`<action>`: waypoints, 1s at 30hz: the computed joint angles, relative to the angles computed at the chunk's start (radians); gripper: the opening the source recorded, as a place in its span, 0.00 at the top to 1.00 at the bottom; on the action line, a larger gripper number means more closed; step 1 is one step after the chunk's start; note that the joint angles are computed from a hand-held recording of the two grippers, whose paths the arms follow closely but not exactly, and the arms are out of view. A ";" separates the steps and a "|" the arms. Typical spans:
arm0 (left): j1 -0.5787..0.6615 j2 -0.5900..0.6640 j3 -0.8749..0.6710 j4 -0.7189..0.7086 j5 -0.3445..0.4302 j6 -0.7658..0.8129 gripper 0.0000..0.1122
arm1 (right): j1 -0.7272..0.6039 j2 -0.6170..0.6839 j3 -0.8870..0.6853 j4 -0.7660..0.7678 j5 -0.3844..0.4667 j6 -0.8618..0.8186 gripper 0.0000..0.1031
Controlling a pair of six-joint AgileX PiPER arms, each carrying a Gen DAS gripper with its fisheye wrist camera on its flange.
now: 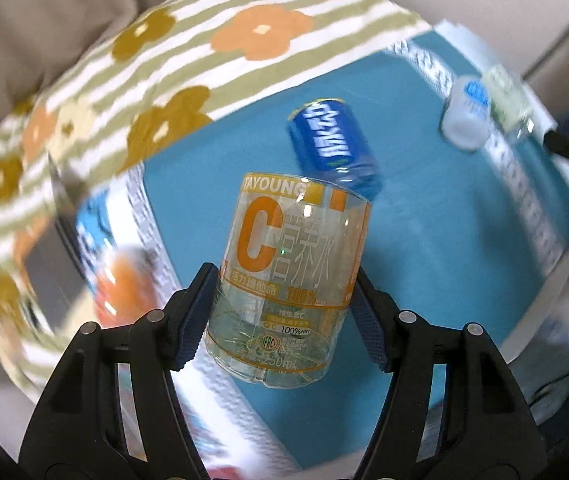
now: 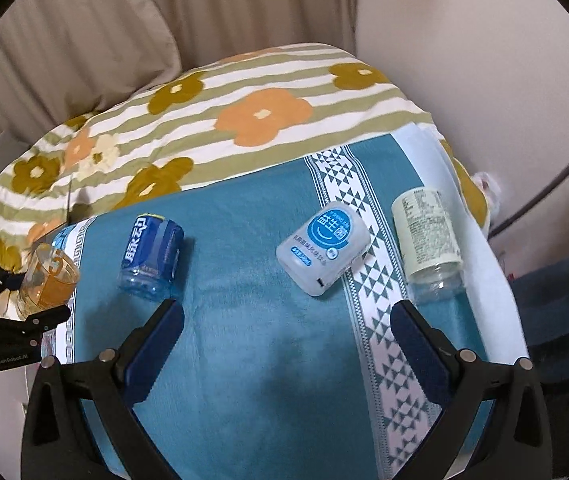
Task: Flip cup upright
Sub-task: 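Lift the cup with the left tool and rotate it upright, then lower the upright cup onto the cloth and open the left tool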
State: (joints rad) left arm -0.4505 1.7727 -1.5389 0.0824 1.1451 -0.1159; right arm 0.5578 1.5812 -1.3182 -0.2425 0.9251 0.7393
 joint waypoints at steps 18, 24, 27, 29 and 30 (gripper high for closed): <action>-0.232 0.014 0.169 -0.135 -0.230 -0.710 0.38 | -0.153 -0.135 0.226 0.241 -0.132 -0.403 0.00; -0.265 0.058 0.190 -0.134 -0.277 -0.796 0.38 | -0.196 -0.138 0.275 0.285 -0.145 -0.457 0.00; -0.277 0.065 0.203 -0.134 -0.290 -0.820 0.38 | -0.209 -0.145 0.294 0.302 -0.149 -0.483 0.00; -0.282 0.068 0.209 -0.136 -0.298 -0.835 0.38 | -0.213 -0.147 0.304 0.308 -0.154 -0.494 0.00; -0.287 0.070 0.208 -0.128 -0.299 -0.849 0.37 | -0.216 -0.146 0.306 0.314 -0.153 -0.500 0.00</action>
State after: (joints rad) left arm -0.7376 1.8432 -1.3307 -0.0454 0.8457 -0.9645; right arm 0.3414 1.4355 -1.0125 0.0713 0.7718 0.2389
